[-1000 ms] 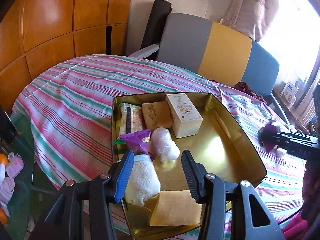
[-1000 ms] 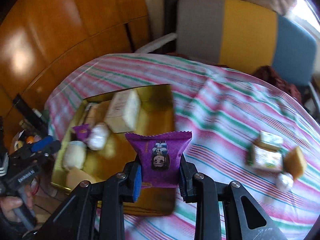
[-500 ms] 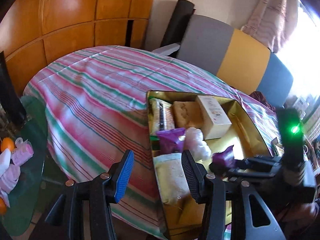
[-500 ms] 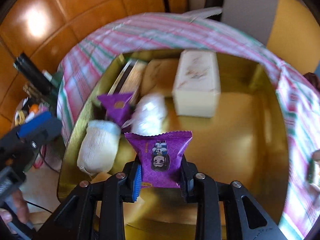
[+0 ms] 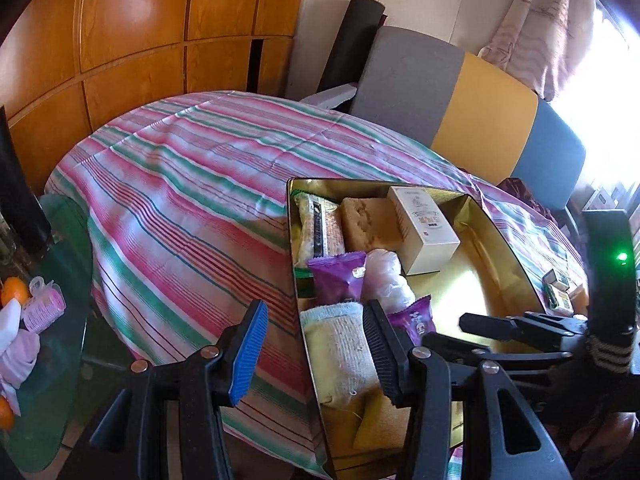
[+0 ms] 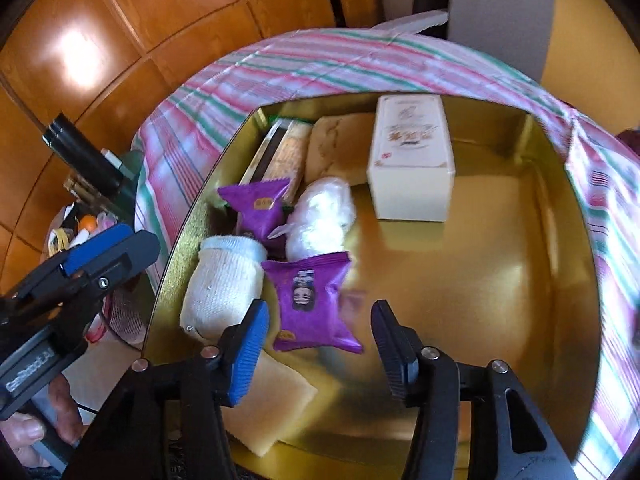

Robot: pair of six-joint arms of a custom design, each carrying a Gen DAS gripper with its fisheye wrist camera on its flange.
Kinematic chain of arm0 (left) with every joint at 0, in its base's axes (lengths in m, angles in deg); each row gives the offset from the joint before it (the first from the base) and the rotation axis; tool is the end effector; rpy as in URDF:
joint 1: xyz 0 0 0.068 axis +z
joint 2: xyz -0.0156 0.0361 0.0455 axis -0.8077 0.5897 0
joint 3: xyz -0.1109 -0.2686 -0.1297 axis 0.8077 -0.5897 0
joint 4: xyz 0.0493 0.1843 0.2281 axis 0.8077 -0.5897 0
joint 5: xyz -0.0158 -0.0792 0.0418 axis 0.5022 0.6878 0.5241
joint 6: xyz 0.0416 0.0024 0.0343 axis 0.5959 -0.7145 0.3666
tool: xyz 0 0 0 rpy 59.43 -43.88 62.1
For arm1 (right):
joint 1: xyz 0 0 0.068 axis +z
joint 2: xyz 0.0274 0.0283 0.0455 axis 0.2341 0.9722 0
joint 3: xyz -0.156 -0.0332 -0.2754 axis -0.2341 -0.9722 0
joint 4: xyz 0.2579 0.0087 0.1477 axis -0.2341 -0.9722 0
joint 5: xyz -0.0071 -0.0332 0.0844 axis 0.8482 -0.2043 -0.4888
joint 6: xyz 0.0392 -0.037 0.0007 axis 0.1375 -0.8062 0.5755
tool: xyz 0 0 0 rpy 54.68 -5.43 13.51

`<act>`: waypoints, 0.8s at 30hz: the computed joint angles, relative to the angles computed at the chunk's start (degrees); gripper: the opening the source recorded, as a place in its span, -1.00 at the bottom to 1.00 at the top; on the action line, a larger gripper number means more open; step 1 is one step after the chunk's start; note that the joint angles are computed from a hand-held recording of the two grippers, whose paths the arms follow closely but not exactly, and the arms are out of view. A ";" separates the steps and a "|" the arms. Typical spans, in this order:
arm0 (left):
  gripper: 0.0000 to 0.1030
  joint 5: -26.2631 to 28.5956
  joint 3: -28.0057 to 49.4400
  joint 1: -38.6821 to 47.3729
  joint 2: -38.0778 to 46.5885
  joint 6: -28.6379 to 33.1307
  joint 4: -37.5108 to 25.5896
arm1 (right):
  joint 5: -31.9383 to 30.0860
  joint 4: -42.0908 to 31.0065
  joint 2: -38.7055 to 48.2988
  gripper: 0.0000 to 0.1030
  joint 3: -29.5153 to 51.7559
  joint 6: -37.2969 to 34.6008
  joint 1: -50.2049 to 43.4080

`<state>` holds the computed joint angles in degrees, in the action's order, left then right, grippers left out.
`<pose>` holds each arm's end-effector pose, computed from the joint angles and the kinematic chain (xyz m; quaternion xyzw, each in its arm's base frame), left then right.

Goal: Organize objects
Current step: 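Carry the purple candy packet to the gold tray and open the right tool, then move both tools back toward the remaining items on the cloth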

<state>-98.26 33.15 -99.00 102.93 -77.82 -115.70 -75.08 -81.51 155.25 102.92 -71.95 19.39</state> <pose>0.2101 -0.1830 0.2365 -0.2171 0.9089 -0.0121 0.3559 0.3318 0.0499 0.2158 -0.3173 0.9100 0.1929 0.1847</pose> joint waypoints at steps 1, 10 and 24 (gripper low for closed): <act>-0.03 -0.20 0.22 -0.20 0.06 0.09 -0.12 | -0.05 -0.12 -0.50 0.14 0.33 0.48 -0.14; -0.03 -1.86 4.34 -2.80 1.84 2.37 -1.87 | -1.64 1.30 -6.08 0.18 -0.65 -0.60 -6.70; -0.03 0.06 12.21 -4.19 8.36 7.51 -2.28 | -2.84 -1.75 -0.65 0.45 7.38 -6.84 -25.53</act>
<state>-98.20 45.36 -103.19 111.29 -70.31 -117.98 -77.92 -83.26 154.60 110.31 -78.79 -6.14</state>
